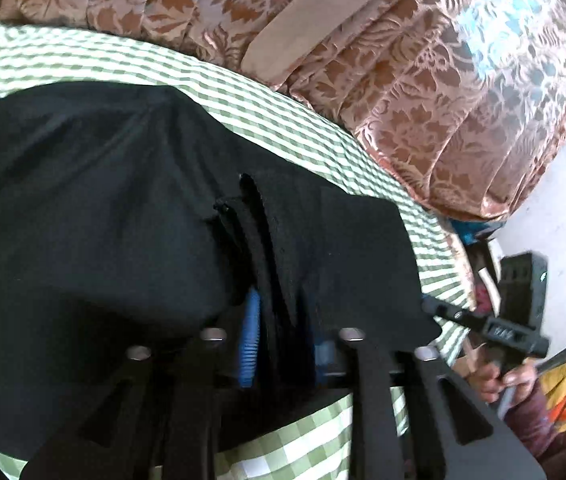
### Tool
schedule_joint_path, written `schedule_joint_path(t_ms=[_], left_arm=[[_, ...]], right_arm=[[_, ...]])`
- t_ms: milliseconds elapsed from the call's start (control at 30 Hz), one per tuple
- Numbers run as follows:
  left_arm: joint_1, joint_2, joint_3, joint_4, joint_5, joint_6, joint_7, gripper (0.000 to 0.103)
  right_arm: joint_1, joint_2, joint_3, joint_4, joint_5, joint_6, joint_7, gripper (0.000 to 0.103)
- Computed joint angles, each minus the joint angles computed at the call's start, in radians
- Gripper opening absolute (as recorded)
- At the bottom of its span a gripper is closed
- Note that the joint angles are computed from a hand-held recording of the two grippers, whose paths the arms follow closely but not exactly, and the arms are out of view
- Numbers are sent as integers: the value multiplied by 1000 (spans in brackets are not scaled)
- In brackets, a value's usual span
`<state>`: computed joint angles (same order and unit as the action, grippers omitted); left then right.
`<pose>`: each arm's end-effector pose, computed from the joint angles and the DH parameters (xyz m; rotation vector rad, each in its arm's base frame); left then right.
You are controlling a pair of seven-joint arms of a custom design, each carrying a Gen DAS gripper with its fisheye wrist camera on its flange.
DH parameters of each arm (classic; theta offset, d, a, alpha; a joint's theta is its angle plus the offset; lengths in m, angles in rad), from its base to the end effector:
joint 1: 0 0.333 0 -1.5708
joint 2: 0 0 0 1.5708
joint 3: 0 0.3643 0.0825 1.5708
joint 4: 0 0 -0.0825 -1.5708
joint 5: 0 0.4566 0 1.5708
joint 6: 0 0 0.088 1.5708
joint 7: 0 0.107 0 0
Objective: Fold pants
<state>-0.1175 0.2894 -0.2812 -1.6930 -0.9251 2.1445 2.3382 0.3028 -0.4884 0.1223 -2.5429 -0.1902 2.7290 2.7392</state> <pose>0.6804 -0.3011 0.4857 1.0940 -2.2918 1.1113 0.4331 0.2084 0.5227 -1.1619 2.1748 -0.2361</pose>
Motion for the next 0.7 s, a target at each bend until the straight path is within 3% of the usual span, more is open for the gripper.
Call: schedule_joint_path(t_ms=[167,367,433,467,533,700], left_arm=[[23,73,-11,104,-72,-82,-73,66],[-16,204,-20,278,51,-134,-255,66],[-22,232,-27,309,84,-143,-297,50],[-32,222,-25,297,115,-113,-293,26],[-19,174,-43,231,92,-23,-223,7],[6,52,-53,79,1,114,-52,7]], right_arm=[[-15,-22,2,7,-24,-3,-20,44],[-86,33,4,67,-87,24,-16,44],[-110,68,-7,88,-98,48,-6,44],[-114,87,-15,99,-98,58,-10,44],[-115,141,-33,132,-88,55,-28,44],[-97,220,-31,141,-73,106,-38,45]])
